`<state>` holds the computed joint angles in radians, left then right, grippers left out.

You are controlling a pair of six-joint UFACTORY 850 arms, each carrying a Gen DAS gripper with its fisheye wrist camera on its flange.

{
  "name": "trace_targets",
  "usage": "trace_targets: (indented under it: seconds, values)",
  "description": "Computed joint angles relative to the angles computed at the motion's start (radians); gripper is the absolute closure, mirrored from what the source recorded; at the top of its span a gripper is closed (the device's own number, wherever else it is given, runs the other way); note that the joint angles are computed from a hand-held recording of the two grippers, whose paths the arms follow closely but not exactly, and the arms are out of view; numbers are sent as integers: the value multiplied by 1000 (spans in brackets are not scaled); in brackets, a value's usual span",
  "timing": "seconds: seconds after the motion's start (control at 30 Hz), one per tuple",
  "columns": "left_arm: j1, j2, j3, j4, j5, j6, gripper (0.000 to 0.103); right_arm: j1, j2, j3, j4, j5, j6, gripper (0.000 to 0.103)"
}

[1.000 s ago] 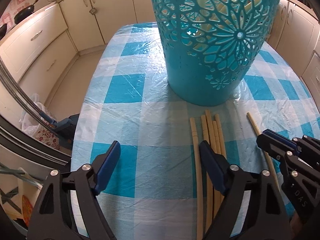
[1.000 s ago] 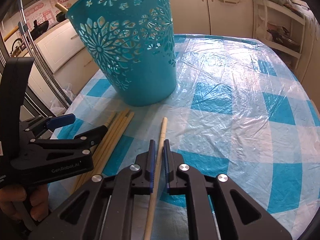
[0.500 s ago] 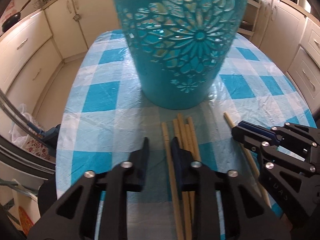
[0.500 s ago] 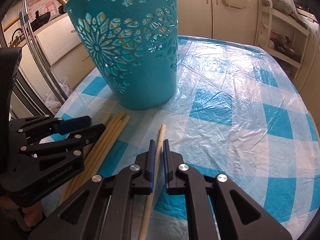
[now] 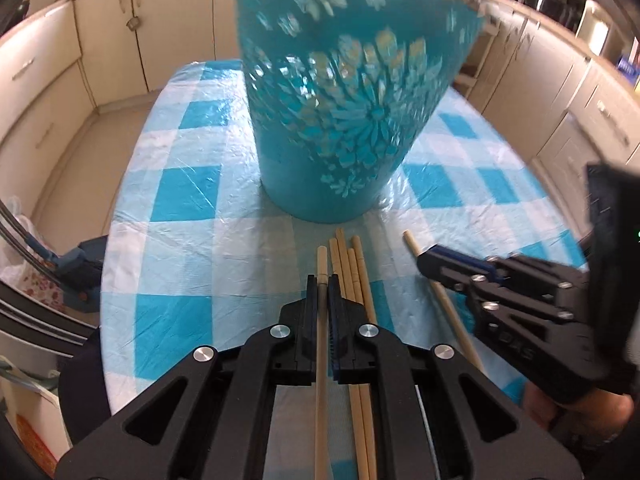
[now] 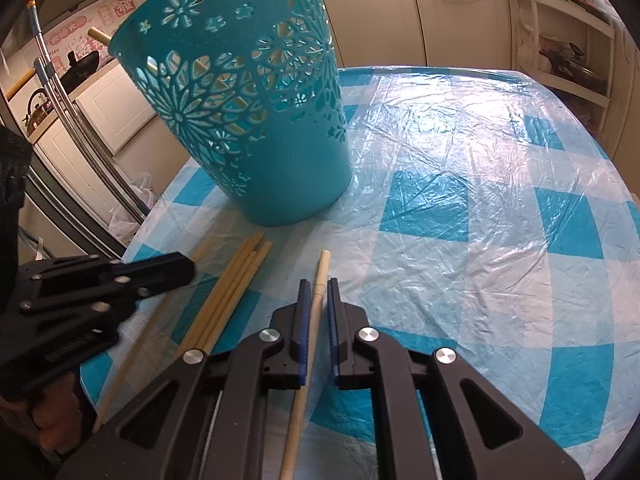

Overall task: Organize utensils
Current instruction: 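Lift the chopstick with the left tool and drop it into the teal basket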

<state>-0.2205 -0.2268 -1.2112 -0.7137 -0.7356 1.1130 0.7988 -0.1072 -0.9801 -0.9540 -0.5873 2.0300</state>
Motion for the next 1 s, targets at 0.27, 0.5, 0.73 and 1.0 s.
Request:
trace_targets:
  seconds: [0.27,0.5,0.73,1.0]
  values:
    - [105,26,-81,-156,-208,73,98,-7,31,36,-37,39,64,94]
    - [117,41,-177,-359,-286,127,98,-9,47,50,-41,45,69,94]
    - [47,-2,-278,-599,-165,198,98,-10,54,59,-59,58,101,94]
    - [-33,-79,-342,-857,64,296,98,-11,62,67,-71,65,126,94]
